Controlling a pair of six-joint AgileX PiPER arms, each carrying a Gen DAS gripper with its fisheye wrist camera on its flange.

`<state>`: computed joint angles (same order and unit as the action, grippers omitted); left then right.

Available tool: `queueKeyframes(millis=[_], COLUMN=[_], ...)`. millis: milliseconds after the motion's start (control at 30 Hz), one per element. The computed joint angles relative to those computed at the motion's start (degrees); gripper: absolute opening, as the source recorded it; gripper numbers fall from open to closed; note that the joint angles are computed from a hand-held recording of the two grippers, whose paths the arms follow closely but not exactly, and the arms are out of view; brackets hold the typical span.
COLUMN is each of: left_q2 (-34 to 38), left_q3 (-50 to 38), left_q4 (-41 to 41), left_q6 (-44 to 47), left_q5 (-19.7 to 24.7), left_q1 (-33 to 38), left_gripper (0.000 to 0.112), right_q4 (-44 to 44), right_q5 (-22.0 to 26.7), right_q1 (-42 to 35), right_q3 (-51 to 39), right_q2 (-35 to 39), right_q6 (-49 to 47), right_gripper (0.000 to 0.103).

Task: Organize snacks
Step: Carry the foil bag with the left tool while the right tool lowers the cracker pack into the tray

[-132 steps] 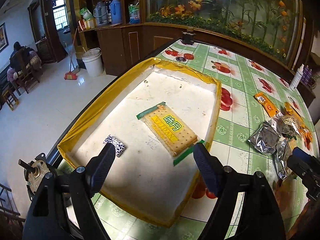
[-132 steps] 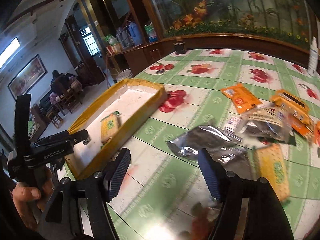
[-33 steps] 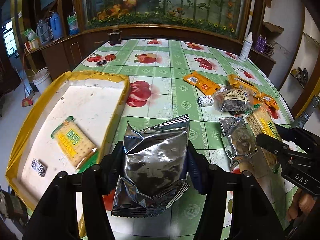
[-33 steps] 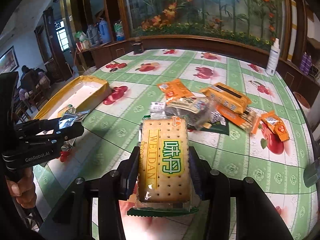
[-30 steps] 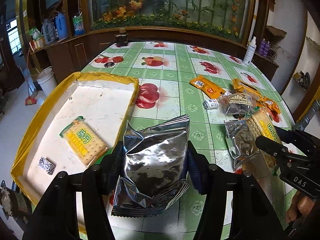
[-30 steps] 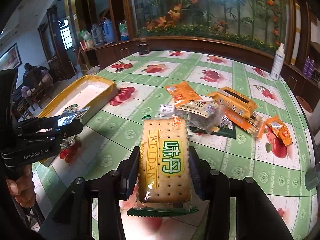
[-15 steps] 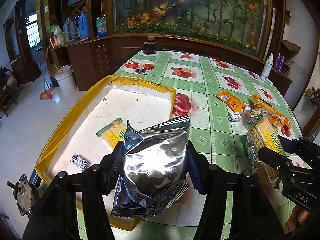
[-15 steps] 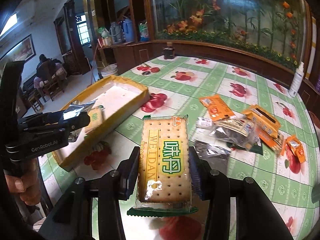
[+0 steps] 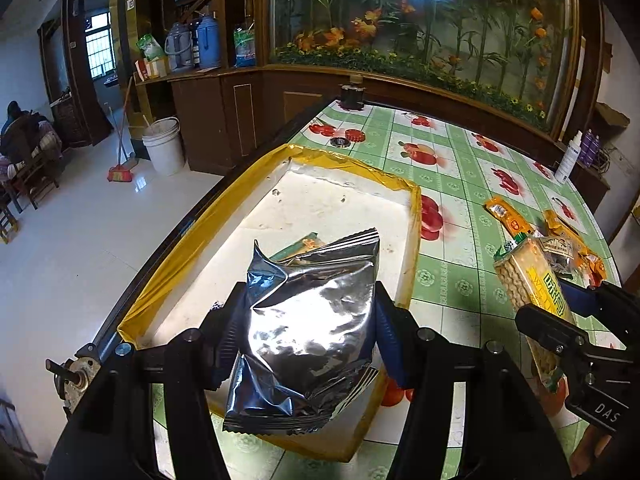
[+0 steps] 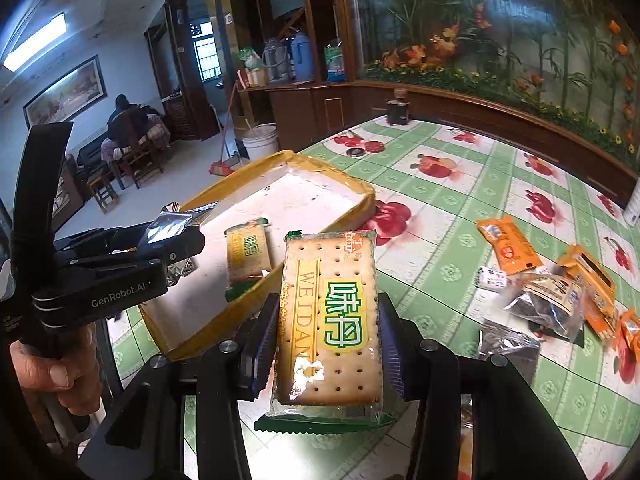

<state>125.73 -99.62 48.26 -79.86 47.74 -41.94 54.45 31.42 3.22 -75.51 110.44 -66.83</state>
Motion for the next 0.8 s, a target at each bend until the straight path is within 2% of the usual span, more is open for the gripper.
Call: queueKeyframes(millis=[233,400,600,800], left_q2=[-1.4,-2.0,-0.7,0.4], left_q3=[3.6,5.7,5.1,3.9], left_q4=[0.8,0.0,-4.1,-5.4], left_q6=[-2.4,-3.2,-0.3,1.2], left_q5=[-0.9,-1.6,-2.7,-2.7], left_q1=[1.4,3.1,5.5,6.5], left_gripper=[0.058,0.058,0.058,0.058], right_q4=[-1.2,-2.8,-7.6,-17.8], right_q5=[1.0,4.4,10.7,18.0], right_q1=[2.0,3.5,7.3,11.3], right_q3=[-3.1,-10.0,-26.7,-50.5], right_q2=[2.4,6.9,16.7,31.5], right_q6=[2.3,6.5,16.4,31.6], right_gripper=[0.047,0.047,0.047,0.047])
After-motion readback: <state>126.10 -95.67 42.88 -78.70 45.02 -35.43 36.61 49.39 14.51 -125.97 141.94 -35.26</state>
